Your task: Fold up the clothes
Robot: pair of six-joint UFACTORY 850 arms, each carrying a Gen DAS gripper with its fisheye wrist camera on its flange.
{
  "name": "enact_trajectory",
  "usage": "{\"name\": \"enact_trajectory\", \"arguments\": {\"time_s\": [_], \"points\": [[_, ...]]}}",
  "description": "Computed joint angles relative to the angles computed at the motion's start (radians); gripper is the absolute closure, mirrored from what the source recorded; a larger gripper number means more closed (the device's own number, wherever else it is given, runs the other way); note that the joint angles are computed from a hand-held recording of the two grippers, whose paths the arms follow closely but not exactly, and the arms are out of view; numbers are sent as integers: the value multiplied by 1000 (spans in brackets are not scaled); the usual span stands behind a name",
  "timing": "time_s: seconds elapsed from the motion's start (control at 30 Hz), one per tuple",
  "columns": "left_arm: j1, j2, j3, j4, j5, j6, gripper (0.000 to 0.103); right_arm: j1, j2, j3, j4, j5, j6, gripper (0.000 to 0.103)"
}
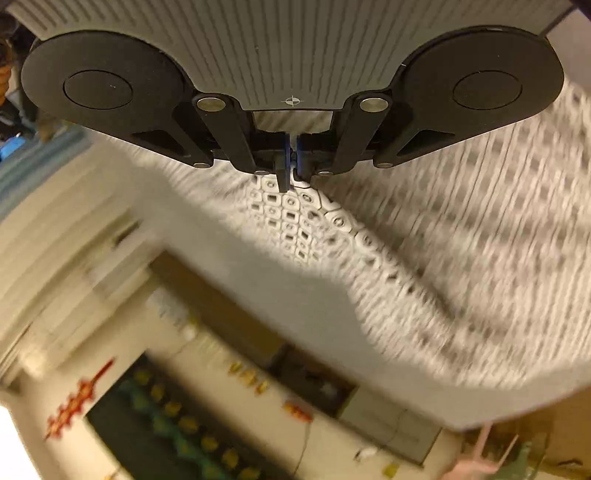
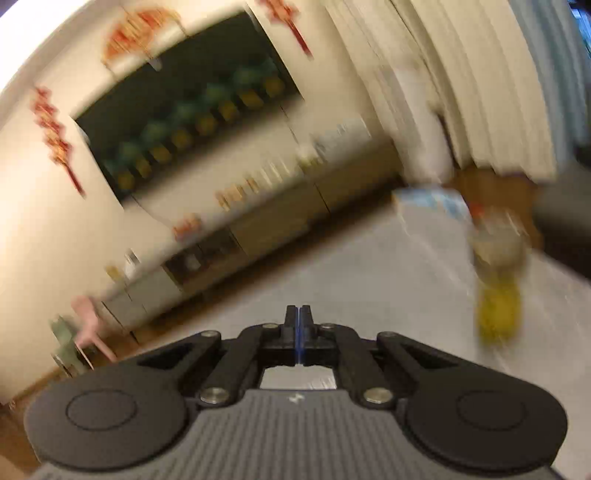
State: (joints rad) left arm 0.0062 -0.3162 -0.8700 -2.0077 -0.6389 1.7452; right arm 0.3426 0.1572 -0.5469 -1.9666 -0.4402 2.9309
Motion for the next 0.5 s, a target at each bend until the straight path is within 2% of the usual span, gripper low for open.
{"name": "enact_trajectory", "arguments": {"time_s": [0.03,0.07,0.1,0.13,0.17,0.23,0.3,0.37,0.4,0.43,0.5], "points": [[-2,-17,-3,18,12,-25,103,-18,-33,-3,63,75,-32,73],[-1,-31,-5,31,17,-53,103,-30,-80,-16,133,131,-87,67],[0,-40,-6,29,15,-56,103,-30,-135,-39,208,154,-161,60],[-3,-43,-5,13,21,-35,103,-25,-189,-67,289,165,-244,58],[-6,-44,-4,-5,27,-11,103,-15,-233,-93,330,154,-289,56],[-8,-43,0,-16,30,12,103,14,-308,-155,381,90,-363,39],[-9,-41,2,-19,32,21,103,29,-360,-199,441,37,-425,33],[-2,-41,4,-12,17,13,103,36,-377,-205,507,2,-476,41],[1,-41,5,-9,10,9,103,39,-386,-208,538,-15,-498,66],[5,-41,6,-6,3,4,103,42,-395,-212,568,-33,-520,81],[14,-41,13,-3,-24,3,103,47,-383,-192,592,-52,-502,89]]}}
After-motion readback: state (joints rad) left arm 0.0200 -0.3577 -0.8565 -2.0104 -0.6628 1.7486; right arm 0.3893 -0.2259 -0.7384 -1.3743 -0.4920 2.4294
